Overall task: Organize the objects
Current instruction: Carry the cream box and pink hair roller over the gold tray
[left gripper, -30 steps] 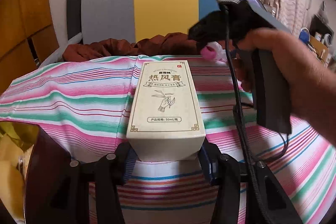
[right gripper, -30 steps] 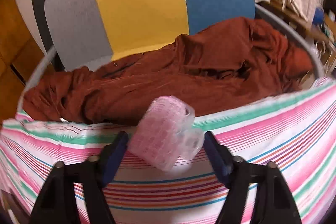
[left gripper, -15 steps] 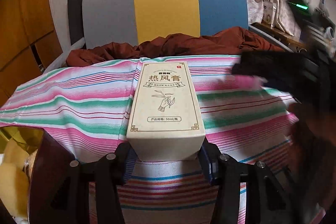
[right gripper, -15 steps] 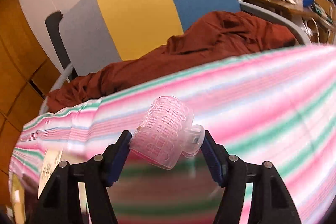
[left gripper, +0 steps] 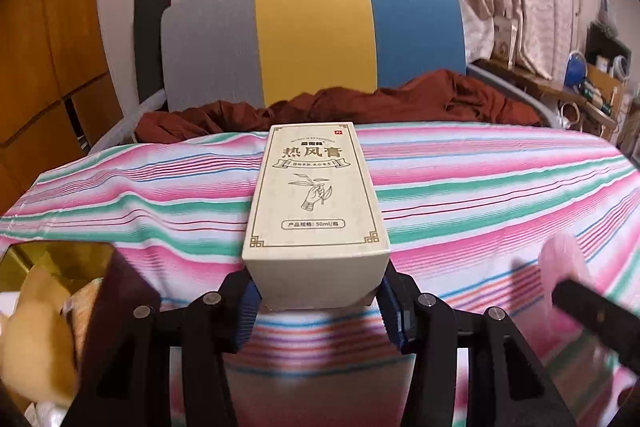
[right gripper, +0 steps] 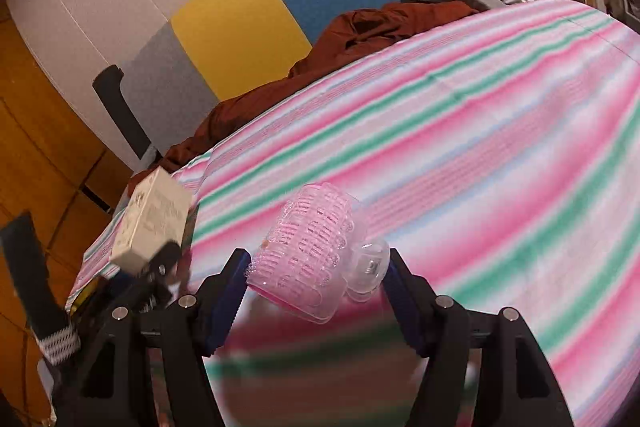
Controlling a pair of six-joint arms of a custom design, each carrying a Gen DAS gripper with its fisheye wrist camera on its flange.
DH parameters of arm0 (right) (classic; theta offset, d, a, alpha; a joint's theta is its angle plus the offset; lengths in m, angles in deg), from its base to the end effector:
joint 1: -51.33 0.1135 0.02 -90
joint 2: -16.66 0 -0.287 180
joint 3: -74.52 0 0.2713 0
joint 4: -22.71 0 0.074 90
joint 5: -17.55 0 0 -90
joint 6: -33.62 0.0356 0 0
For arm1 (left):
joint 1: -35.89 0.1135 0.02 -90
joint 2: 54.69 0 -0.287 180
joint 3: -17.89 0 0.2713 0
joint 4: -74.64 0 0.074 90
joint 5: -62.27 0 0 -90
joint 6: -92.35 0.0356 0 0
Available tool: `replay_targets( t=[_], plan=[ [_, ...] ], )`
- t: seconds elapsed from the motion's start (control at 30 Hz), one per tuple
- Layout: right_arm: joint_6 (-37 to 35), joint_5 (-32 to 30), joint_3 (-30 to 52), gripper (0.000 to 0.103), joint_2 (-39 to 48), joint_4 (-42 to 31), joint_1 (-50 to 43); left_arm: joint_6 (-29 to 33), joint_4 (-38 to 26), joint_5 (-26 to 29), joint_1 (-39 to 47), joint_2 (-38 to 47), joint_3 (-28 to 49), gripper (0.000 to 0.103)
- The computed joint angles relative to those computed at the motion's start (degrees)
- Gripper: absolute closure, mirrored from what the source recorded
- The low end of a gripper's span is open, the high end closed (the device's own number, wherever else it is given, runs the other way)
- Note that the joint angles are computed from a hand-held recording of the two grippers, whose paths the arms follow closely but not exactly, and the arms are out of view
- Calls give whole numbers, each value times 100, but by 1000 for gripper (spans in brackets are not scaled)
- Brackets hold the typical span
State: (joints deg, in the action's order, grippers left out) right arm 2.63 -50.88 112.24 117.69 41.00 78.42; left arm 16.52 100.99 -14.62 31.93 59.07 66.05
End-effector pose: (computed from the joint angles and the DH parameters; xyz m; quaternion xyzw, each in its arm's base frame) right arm 0.2485 0.1124 0.0770 0.3184 0.8530 0.1302 0.3926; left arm 0.3305 -0.0310 0.0603 0.1897 0.8787 -0.0649 0.4332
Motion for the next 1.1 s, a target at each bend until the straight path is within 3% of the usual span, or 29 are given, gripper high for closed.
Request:
replay_targets(
  t=[0.13, 0.27, 0.4, 0.53, 0.7, 0.83, 1.03, 1.1],
  plan=[
    [329, 437, -131, 35, -242, -269, 582, 180, 458, 507, 278, -470, -720, 51],
    [505, 756, -133, 35, -526, -591, 1084, 339, 534, 1102, 653, -1117, -1338, 51],
    [578, 995, -21, 35, -649, -825, 1516, 624, -209, 2080, 1412, -2027, -1724, 51],
    [604, 1146, 229, 35, -602, -991, 1879, 1106, -1447, 3031, 2436, -2718, -1677, 51],
    [207, 1168, 708, 35, -495, -1087, 2231, 2103, -3294, 3977, 3848, -2897, -1001, 51],
    [-99, 1197, 1131, 35, -408, -1268, 2504, 2680, -4400, 4225, 4656, -2330, -76, 51],
    [-627, 749, 1652, 35, -197, -1153, 2708, 2725, -5279, 4181, 5318, -1221, 1377, 51],
    [-809, 595, 1865, 35, -91, -1189, 2796, 2672, -5276, 4060, 5431, -942, 1684, 51]
  ],
)
